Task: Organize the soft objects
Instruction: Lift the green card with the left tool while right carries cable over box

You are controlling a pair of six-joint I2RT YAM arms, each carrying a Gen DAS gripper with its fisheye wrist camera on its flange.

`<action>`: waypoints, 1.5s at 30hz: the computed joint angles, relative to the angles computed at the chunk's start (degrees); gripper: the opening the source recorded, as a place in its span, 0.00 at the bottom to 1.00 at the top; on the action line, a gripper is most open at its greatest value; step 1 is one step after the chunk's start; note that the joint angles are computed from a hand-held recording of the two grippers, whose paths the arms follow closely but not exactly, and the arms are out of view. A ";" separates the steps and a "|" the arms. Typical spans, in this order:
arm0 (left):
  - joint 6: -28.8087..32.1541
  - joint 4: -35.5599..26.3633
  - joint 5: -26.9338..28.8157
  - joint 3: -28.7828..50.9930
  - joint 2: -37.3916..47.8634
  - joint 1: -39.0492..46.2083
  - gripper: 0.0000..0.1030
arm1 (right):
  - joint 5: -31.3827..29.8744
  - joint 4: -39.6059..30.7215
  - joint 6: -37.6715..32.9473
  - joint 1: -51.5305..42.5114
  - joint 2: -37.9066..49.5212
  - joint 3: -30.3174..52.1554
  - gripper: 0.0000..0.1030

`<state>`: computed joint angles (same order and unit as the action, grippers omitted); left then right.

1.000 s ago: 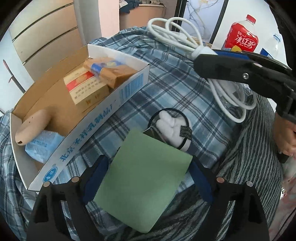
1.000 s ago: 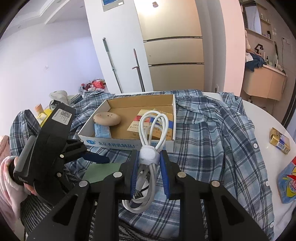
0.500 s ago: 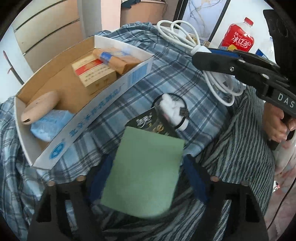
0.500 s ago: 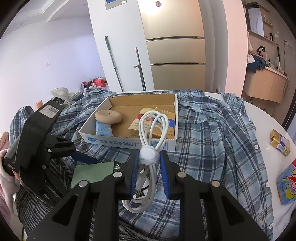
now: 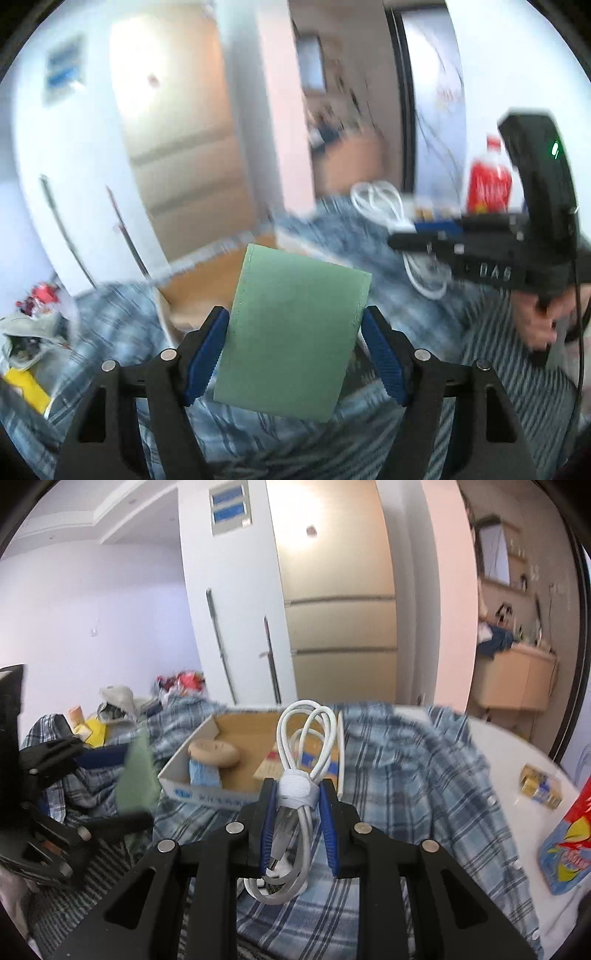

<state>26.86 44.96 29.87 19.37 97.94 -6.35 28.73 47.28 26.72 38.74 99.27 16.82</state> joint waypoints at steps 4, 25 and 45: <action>-6.24 13.11 0.14 -5.16 1.29 2.19 0.74 | 3.52 5.19 -2.03 2.01 0.05 -1.66 0.22; -18.67 1.09 -12.04 -3.12 -25.11 -0.31 0.74 | 14.68 -15.47 -8.71 6.65 -14.86 10.12 0.22; -21.31 -8.78 -20.60 16.62 -6.09 -2.48 0.74 | 2.17 -16.36 -6.49 -5.05 0.01 25.64 0.22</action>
